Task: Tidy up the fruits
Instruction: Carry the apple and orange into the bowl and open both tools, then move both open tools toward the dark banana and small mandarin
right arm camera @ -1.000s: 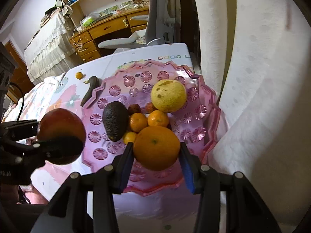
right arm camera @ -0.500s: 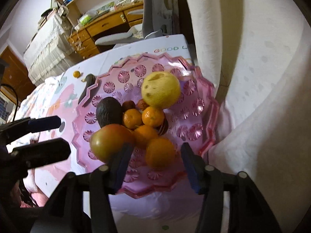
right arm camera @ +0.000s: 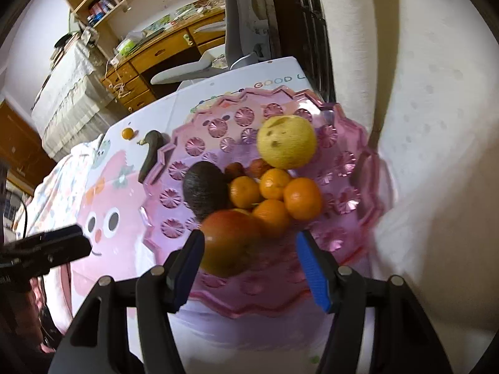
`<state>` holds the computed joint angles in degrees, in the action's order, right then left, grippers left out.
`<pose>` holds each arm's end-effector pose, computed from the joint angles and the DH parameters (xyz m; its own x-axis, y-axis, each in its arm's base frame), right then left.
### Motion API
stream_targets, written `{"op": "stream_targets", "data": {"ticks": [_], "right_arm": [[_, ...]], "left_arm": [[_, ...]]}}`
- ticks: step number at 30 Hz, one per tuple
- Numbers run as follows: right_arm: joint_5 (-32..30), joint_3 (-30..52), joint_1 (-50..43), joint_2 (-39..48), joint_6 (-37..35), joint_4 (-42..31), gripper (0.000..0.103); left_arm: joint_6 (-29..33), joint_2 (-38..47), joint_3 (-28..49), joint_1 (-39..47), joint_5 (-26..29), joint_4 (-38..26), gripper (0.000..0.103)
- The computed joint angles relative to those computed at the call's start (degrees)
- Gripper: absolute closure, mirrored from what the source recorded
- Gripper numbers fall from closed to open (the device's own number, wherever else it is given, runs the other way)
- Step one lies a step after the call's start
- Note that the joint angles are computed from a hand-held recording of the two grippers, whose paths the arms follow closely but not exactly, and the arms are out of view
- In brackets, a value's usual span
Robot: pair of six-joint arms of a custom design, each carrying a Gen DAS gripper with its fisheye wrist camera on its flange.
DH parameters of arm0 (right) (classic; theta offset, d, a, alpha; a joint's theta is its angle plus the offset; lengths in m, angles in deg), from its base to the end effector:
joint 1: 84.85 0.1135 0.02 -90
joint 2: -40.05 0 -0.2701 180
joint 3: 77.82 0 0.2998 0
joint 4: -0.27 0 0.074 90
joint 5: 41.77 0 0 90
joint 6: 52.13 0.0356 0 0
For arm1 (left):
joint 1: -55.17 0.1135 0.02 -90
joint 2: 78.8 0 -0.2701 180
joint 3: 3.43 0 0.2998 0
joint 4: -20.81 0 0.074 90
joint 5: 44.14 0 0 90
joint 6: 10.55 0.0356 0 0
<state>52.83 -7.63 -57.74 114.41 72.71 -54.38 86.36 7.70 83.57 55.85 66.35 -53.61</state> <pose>0.2709 0.1355 0.2581 -0.8634 0.1977 -0.4641 0.0926 0.9665 0.2395 0.3332 -0.0085 0.2826 -0.9435 0.1015 -0.3154 0.2008 0.9324 -0.3006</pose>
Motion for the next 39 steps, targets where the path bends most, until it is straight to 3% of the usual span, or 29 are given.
{"op": "stream_targets", "data": {"ticks": [6, 12, 18, 25, 33, 35, 39], "right_arm": [[4.68, 2.91, 5.87, 3.37, 9.69, 2.24, 0.041], [10.54, 8.36, 12.14, 9.68, 17.80, 2.11, 0.041], [14.80, 17.58, 15.85, 19.02, 20.66, -0.16, 0.041], [15.23, 30.82, 16.52, 29.85, 20.88, -3.90, 0.041], [11.70, 54.70, 14.29, 46.33, 11.48, -12.36, 0.041], [10.07, 64.73, 13.17, 52.93, 9.15, -17.77, 0.041], [6.34, 84.03, 10.62, 65.29, 6.87, -26.99, 0.041]], "left_arm": [[11.02, 1.46, 2.18, 10.38, 0.38, -4.86, 0.018], [22.57, 8.16, 8.55, 20.77, 0.08, -8.97, 0.018], [30.11, 18.30, 18.83, 26.51, -0.29, -11.94, 0.018], [32.98, 30.10, 32.25, 28.13, -2.39, -13.81, 0.018], [31.09, 45.74, 53.59, 25.43, -6.22, -18.23, 0.018], [30.25, 49.47, 59.26, 24.09, -7.40, -19.00, 0.018], [28.40, 61.13, 78.90, 21.21, -8.49, -24.84, 0.018]]}}
